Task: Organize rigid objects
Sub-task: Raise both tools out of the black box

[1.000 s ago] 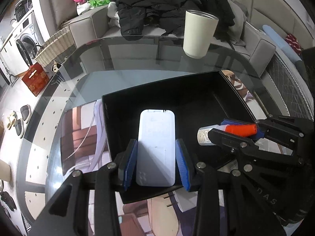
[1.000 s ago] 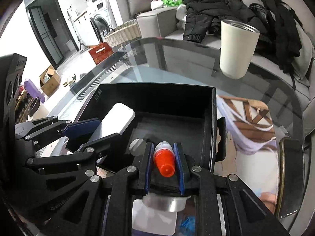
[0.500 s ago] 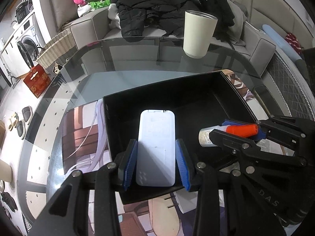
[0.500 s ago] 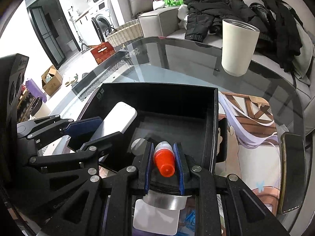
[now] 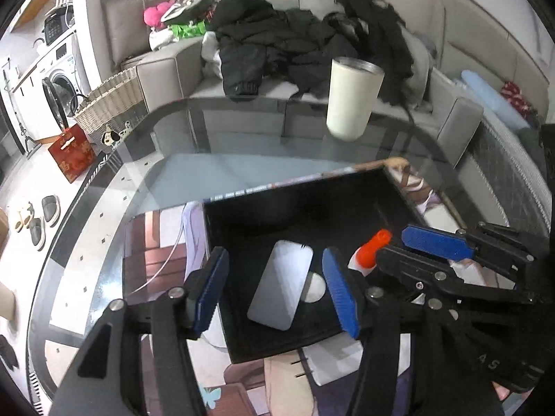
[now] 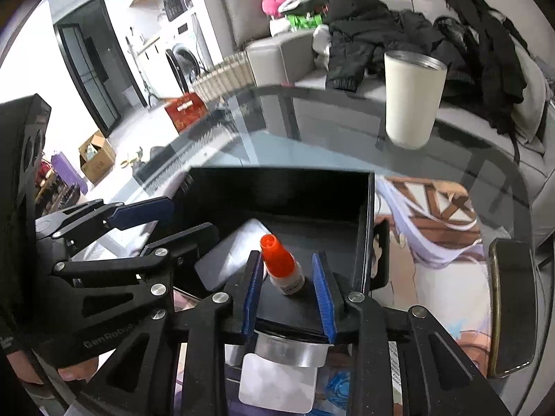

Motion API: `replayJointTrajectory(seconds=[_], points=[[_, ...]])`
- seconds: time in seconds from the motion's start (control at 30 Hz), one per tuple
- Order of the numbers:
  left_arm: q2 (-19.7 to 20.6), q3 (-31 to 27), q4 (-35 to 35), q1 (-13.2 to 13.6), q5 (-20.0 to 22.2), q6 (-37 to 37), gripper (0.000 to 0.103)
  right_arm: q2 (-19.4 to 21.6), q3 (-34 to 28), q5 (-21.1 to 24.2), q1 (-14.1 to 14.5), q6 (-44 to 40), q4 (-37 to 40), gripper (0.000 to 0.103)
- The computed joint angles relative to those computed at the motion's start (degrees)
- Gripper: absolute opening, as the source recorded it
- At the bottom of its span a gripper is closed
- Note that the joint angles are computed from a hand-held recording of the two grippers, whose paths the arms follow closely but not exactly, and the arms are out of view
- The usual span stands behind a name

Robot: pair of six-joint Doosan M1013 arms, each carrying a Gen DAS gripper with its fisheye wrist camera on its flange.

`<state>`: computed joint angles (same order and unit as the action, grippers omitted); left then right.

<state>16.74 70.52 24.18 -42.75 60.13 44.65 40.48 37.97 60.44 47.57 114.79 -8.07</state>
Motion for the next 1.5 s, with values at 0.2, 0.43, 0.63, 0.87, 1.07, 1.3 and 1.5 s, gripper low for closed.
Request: replayJointTrajectory(seconds=[0.2, 0.43, 0.63, 0.87, 1.07, 1.3, 1.5], points=[[-2.4, 2.17, 6.93, -1.49, -3.93, -5.54, 0.057, -3.79, 5.49, -8.44, 1.22, 2.85, -5.42, 0.031], [-5.9, 5.99, 26.46, -5.61, -7.21, -18.17, 0.058, -9.47, 13.63, -22.42, 3.66, 11.4, -19.47, 0.032], [-8.76, 9.89, 43.33, -9.27, -6.56, -29.75, 0.064, -14.57, 21.7, -30.34, 6.56, 37.02, -48.87, 0.067], [-12.22, 15.49, 59.4, -13.3, -4.64, -40.01, 0.083, -19.39, 28.27, -33.32, 8.59, 53.01, -67.8, 0.088], [-13.39, 16.92, 59.59, -14.02, -5.3, -40.04, 0.084, -20.98, 30.03, -32.8, 9.21, 49.65, -64.04, 0.088], [-12.56, 15.73, 55.69, -13.69, -5.89, -37.01, 0.084, -21.03, 29.91, -31.31, 9.16, 47.43, -61.92, 0.088], [-11.69, 14.58, 49.19, -13.07, -6.0, -31.66, 0.084, -19.95, 28.39, -30.23, 8.41, 39.3, -53.27, 0.088]])
